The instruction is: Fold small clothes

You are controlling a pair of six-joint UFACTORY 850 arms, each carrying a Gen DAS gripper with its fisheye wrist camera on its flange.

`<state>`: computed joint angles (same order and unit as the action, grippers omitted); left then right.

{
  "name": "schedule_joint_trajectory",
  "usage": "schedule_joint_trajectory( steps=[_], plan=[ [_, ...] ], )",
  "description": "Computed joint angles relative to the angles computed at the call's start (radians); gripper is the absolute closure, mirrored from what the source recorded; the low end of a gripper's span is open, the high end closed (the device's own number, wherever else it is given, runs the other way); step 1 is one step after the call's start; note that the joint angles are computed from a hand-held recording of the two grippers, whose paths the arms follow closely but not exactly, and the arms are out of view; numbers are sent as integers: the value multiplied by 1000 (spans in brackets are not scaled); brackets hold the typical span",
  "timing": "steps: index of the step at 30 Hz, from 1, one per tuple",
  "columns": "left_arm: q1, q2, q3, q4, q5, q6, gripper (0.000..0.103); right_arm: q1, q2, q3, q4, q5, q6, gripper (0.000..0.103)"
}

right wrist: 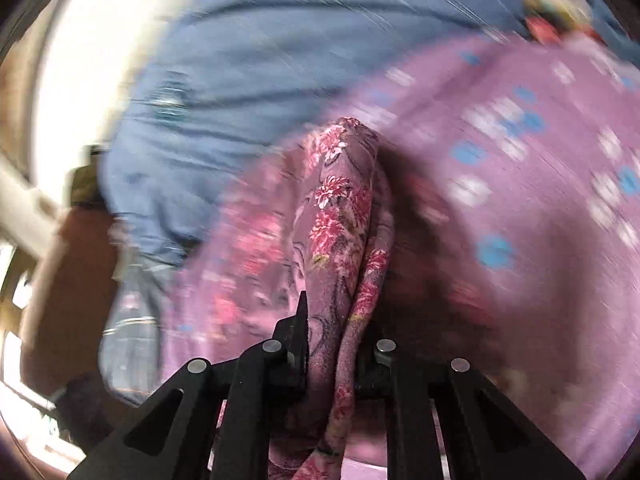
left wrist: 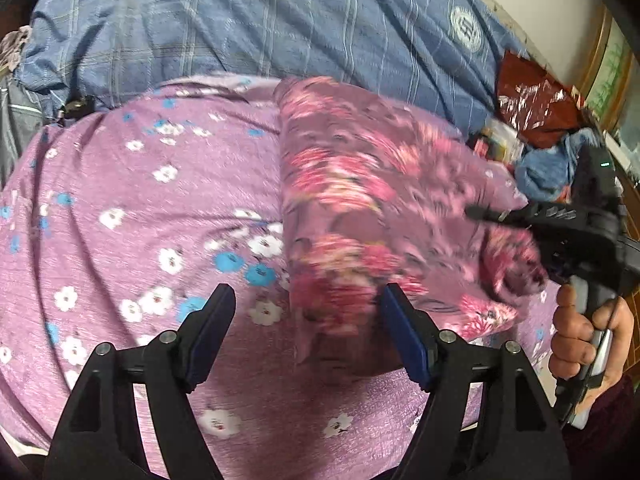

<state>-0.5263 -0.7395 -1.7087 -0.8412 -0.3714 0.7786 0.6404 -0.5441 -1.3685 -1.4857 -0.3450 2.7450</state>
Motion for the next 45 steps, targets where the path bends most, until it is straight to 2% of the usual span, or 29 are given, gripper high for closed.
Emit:
schedule_joint_trajectory(
  steps=[1, 2, 3, 4, 6, 7, 10, 12, 14, 17, 20, 23, 25, 27, 28, 32, 35, 38, 40, 41, 43, 45],
  plan=[
    [-7, -12, -11, 39, -11, -35, 28, -16, -2, 13, 105, 28, -70, 86],
    [-13, -19, -18, 70, -16, -64, 28, -31, -3, 27, 198, 64, -137, 73],
    [-18, -25, -22, 96, -19, -87, 28, -42, -1, 39, 249, 92, -163, 66],
    [-20, -28, -25, 104, -24, -94, 28, -54, 15, 63, 258, 126, -147, 65],
    [-22, -29, -28, 100, -20, -97, 28, -52, 41, 90, 150, 121, -5, 60],
    [-22, -25, -26, 92, -14, -92, 28, -42, 62, 110, 50, 71, 100, 59],
    [-25, -12, -17, 32, 37, -24, 28, -8, 100, 155, -144, -104, 307, 60],
    [-32, -18, -28, 52, 69, -18, 28, 1, 105, 162, -207, -157, 345, 64],
    [-34, -38, -52, 70, 79, -24, 28, 0, 95, 146, -191, -171, 293, 72],
    [-23, -75, -102, 30, 43, 5, 28, -23, 56, 94, -111, -134, 205, 74],
    [-16, -98, -124, -37, 39, 77, 28, -30, 29, 53, -136, -156, 189, 74],
    [-26, -103, -119, -72, 89, 164, 25, -45, -26, -39, -56, -129, 22, 74],
    [-39, -110, -122, 34, 130, 106, 22, -61, -78, -119, 105, -106, -162, 74],
    [-46, -120, -125, 114, 139, 65, 21, -79, -125, -191, 278, -84, -340, 74],
    [-45, -122, -121, 92, 140, 95, 21, -90, -150, -226, 364, -77, -423, 74],
    [-24, -133, -141, 47, 53, 123, 21, -146, -252, -359, 719, -57, -780, 70],
    [-14, -123, -129, -23, 33, 208, 21, -159, -273, -400, 718, -62, -793, 67],
    [-3, -90, -86, -103, 31, 299, 21, -153, -261, -390, 523, -19, -637, 68],
    [4, -66, -54, -172, 32, 380, 21, -143, -269, -421, 515, -12, -679, 68],
    [6, -62, -46, -178, 30, 392, 21, -140, -276, -443, 528, 20, -736, 72],
    [7, -62, -43, -132, 14, 370, 21, -142, -311, -503, 666, 85, -931, 72],
    [6, -61, -32, -130, 19, 389, 21, -138, -384, -611, 845, 66, -1141, 72]
  ],
)
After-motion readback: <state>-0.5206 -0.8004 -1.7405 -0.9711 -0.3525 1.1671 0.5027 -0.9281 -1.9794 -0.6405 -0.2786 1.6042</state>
